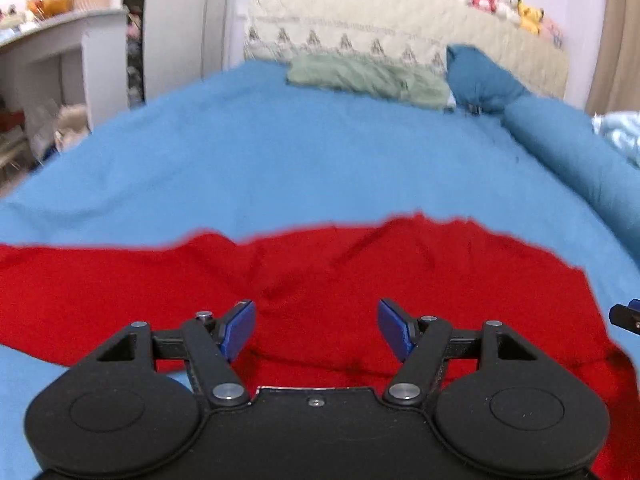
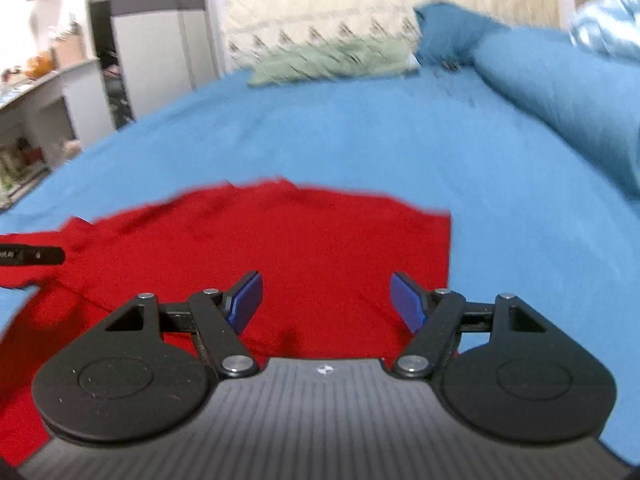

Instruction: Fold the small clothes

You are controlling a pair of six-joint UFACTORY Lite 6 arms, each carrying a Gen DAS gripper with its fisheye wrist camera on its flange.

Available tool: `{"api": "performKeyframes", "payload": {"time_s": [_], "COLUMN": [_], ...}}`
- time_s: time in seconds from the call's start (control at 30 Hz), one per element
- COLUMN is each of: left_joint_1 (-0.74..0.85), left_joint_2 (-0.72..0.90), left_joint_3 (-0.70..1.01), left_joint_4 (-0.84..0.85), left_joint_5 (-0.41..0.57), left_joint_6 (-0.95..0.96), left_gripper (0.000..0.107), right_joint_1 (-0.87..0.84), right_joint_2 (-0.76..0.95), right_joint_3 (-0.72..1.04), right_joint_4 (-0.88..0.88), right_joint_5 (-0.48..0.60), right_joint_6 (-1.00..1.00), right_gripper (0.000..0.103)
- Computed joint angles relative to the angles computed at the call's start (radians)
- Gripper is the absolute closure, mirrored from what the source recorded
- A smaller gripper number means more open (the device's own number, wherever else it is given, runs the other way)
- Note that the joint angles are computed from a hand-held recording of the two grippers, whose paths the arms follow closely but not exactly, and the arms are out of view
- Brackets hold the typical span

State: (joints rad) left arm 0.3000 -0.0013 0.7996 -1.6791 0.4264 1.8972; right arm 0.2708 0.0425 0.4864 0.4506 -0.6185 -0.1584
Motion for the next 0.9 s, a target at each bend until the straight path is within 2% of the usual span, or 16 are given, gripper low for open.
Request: {"api": "performKeyframes", "payload": {"time_s": [0.03,0.07,0.1,0.13,0.17,0.23,0.33,0.47,0.57,0.77,0.9], "left_joint_1": [0.039,0.087,0.143,0.191,0.239,0.354,0.476,0.610,0.673,0.686,0.668], "left_joint_2": [-0.036,-0.070,-0.094,-0.097,-0.097,-0.053,0.071,0.339,0.571,0.947,1.142], "left_joint_3": [0.012,0.025,0.051,0.088,0.122,0.221,0.378,0.639,0.872,1.256,1.468], "left_joint_4": [0.090,0.163,0.235,0.282,0.302,0.359,0.398,0.428,0.490,0.647,0.725], "left_joint_5": [0.023,0.058,0.100,0.137,0.176,0.261,0.312,0.353,0.389,0.378,0.400], "left_joint_6": [-0.082,-0.144,-0.204,-0.249,-0.269,-0.308,-0.343,-0.412,-0.536,-0.740,-0.871], "left_gripper": [0.032,0.028,0.014,0.004,0.004,0.004,0.004,0.004,0.006,0.018,0.033], "right_joint_1": [0.028,0.059,0.094,0.120,0.142,0.183,0.258,0.338,0.378,0.448,0.456], "right_joint_2": [-0.062,-0.114,-0.165,-0.195,-0.218,-0.214,-0.135,-0.019,0.105,0.338,0.466], "right_joint_3": [0.001,0.006,0.018,0.034,0.063,0.149,0.299,0.431,0.538,0.741,0.877], "right_joint_4": [0.056,0.117,0.188,0.237,0.282,0.389,0.637,0.671,0.696,0.854,0.974], "right_joint_5": [0.042,0.076,0.110,0.137,0.176,0.252,0.312,0.321,0.324,0.314,0.325], "right_joint_6": [-0.062,-0.126,-0.198,-0.245,-0.292,-0.400,-0.625,-0.581,-0.562,-0.673,-0.797], "right_gripper": [0.011,0.002,0.000,0.000,0.000,0.000,0.000,0.000,0.000,0.000,0.000]}}
